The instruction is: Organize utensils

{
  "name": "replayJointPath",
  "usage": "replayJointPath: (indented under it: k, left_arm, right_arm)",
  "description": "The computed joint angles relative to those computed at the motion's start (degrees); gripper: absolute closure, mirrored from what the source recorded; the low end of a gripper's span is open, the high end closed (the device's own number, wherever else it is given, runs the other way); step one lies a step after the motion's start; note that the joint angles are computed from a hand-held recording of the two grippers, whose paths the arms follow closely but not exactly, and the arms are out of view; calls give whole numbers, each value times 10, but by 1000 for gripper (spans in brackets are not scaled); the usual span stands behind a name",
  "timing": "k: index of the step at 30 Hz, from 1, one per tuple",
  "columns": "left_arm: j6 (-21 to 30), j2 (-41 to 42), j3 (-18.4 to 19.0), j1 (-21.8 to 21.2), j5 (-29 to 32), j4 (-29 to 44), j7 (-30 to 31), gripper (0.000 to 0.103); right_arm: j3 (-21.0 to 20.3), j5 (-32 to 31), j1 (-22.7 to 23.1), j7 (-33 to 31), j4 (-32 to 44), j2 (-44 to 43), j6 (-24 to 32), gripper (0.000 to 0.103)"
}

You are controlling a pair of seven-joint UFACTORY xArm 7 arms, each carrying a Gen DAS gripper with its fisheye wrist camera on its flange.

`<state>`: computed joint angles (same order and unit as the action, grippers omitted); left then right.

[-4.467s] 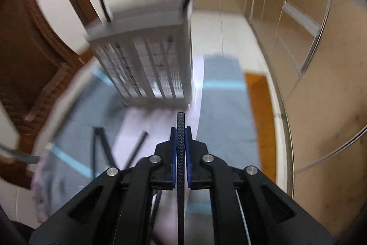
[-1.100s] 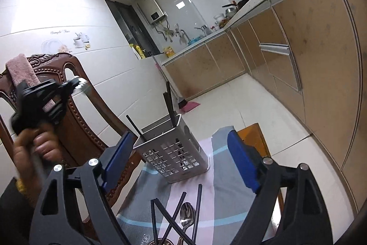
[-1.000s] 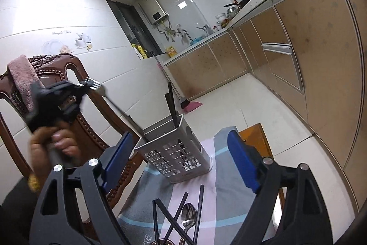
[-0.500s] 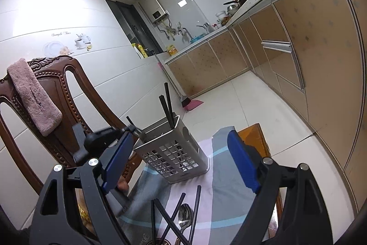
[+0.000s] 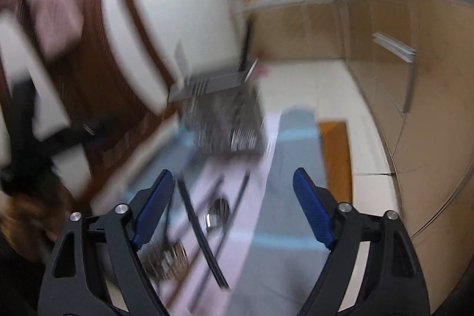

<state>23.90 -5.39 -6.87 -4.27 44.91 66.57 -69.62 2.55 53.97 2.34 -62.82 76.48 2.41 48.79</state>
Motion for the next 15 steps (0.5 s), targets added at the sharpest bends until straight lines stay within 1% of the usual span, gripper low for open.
replayJointPath:
  k: [1, 2, 3, 4, 6, 8, 9, 10, 11, 12, 15]
  left_arm:
    - [12, -25, -3, -4, -8, -26, -2, 15]
    - [7, -45, -6, -2, -11, -50, -15, 15]
    - [-3, -61, -10, 3, -11, -71, -25, 15]
    - [6, -73, -20, 9, -7, -83, -30, 15]
    - [35, -81, -37, 21, 12, -79, -24, 14]
    - [21, -94, -40, 32, 24, -90, -34, 14]
    - [19, -96, -42, 37, 21, -90, -40, 14]
    - [6, -101, -35, 36, 2, -98, -34, 14]
    - [-13, -105, -24, 33, -24, -108, -12, 14]
    - [-17, -105, -23, 33, -43, -111, 2, 14]
    - [-14, -102, -37, 45, -55, -108, 18, 14]
  right_arm:
    - [5, -45, 7, -16, -6, 0, 10, 34]
    - [10, -72, 13, -32, -17, -4, 3, 44]
    - [17, -98, 23, -60, -37, -14, -15, 52]
    - [21, -117, 32, -76, -50, -19, -23, 55]
    - [25, -132, 46, -87, -60, -23, -21, 58]
    - [31, -145, 60, -88, -57, -15, -19, 58]
    - [34, -154, 67, -80, -52, -6, -21, 59]
    - [37, -168, 73, -66, -45, 5, -27, 60]
    - [39, -183, 77, -51, -32, 19, -27, 62]
    - [41, -198, 79, -35, -18, 32, -20, 64]
    - [45, -249, 85, 44, 34, 79, 11, 74]
